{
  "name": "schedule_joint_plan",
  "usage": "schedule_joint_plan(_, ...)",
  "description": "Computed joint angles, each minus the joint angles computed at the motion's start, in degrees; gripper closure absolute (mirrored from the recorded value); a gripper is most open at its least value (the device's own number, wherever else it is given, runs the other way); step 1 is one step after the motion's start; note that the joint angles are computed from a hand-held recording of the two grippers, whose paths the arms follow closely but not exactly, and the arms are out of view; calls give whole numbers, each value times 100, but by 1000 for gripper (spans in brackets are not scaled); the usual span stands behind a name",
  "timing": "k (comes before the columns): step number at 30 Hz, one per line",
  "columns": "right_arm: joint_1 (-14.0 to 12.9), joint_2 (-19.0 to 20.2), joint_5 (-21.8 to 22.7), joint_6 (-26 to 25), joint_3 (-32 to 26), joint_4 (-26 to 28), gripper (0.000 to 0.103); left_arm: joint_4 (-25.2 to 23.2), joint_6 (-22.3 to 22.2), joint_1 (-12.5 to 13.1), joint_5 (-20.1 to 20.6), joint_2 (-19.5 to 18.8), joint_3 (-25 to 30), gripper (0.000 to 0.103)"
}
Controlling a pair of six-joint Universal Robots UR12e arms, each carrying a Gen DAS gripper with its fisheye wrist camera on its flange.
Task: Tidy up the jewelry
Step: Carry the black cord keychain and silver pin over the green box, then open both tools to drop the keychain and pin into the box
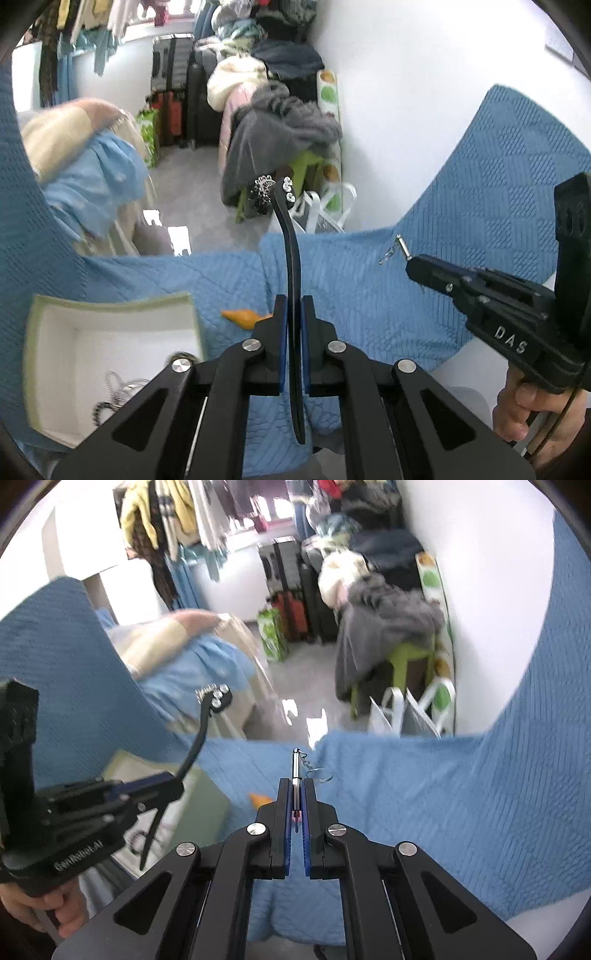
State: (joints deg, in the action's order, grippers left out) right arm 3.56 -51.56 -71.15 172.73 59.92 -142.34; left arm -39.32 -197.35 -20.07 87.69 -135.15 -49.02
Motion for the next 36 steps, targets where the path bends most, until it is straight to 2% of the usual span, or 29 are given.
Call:
schedule_joint_plan(7, 227, 1, 210, 12, -306, -113, 101, 359, 1, 153, 254, 484, -559, 97)
schedule_joint_plan(15, 506, 145, 437, -26, -540, 82, 100, 540, -291, 377, 333, 883, -1257, 97)
schedule_joint_plan(24, 774, 346, 317, -310, -589, 690, 100, 323, -559, 584, 158, 1012, -1772, 97)
schedule_joint_plan(32, 865, 436, 80, -467, -449, 1229, 100, 80, -774, 654, -106, 1032, -2089, 97)
schedule_joint_plan(36, 890, 465, -7, -537, -380, 1334, 100, 54, -872, 689, -263, 1029, -2194, 98)
